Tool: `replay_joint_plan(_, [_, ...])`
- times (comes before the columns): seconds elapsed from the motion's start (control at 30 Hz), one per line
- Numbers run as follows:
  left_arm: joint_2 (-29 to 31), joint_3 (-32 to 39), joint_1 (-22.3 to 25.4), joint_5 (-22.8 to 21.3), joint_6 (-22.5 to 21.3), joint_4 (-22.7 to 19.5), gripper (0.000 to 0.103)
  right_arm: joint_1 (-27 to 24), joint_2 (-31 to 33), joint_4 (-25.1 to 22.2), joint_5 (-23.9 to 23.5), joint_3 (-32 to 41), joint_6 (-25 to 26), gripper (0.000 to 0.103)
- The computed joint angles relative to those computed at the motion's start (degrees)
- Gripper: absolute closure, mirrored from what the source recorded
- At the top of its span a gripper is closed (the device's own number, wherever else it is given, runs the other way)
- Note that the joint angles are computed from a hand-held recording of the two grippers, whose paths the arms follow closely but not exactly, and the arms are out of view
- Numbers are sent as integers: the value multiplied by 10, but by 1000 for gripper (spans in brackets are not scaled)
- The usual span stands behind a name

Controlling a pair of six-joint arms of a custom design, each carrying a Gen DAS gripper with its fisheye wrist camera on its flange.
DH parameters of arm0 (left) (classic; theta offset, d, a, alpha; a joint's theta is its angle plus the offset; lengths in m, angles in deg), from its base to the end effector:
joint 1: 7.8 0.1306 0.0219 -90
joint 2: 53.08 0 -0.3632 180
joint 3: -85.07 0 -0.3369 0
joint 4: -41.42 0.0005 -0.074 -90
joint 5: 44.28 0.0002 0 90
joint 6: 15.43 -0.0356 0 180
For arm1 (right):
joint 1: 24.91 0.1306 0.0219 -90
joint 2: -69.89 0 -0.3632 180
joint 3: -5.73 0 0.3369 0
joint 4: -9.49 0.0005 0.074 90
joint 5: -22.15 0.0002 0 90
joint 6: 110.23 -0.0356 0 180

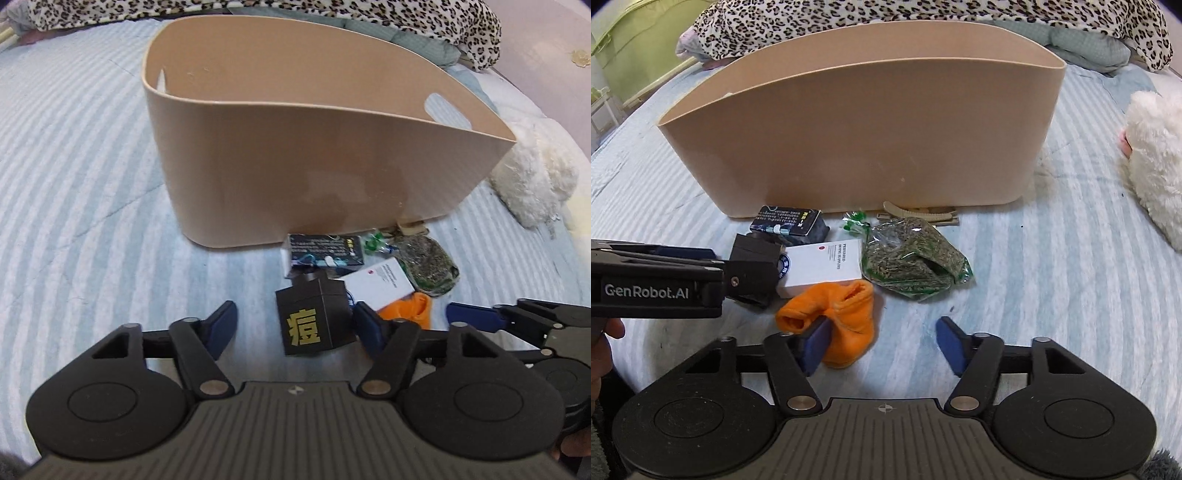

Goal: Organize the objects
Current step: 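Grasp the black cube box with left tool while right tool grasps the orange cloth, then lift both items over the basket and release them inside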

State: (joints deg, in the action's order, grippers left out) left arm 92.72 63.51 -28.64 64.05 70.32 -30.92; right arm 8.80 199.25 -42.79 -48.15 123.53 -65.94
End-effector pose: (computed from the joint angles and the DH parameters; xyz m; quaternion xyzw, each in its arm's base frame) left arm 0.6549 -0.2618 0.3153 0.2476 0.9211 -0.1894 0.2331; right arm 0.5306 0.3390 0.2473 0.1388 0.9504 0.0143 0.2780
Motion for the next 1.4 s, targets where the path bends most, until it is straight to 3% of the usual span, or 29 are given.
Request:
replay_joint_plan(0.03, [2,3,1,9,1,-5,44,1,-1,0,2,-2,-1,56])
replay_joint_plan(0.1, [17,33,4,28,-2,-35,64,2,-6,6,3,-9,-4,62])
replay_joint_plan(0.13, [32,63,4,33,-7,-60,64,3,-8,10,2,-13,-5,70])
replay_joint_plan(0.17, [43,88,3,26,-13,-81,70,3,-13,22,-7,-21,-2,87])
replay_joint_plan(0.2, [43,90,0,13,-21,-85,70,3,-15,28,-15,-25,-4,92])
replay_joint_plan(0.33, [22,56,-1,0,-24,-68,70,11,-13,23,-4,-20,15,98])
replay_joint_plan(0.67, [-47,-48,7,-21,-24,-3,70,20,-56,59,10,-72,11,100])
replay_joint_plan(0.73, [-61,-69,8,-21,-28,13,70,19,-50,55,18,-52,13,100])
replay_joint_plan(1.03, [-141,-154,12,-27,-49,98,70,18,-122,117,67,-106,31,100])
replay_joint_plan(1.23, [-155,-138,11,-40,-54,135,70,12,-157,153,98,-109,63,100])
replay_joint_plan(1.4, [-94,-5,6,-57,-48,97,70,-4,-158,166,118,-78,102,100])
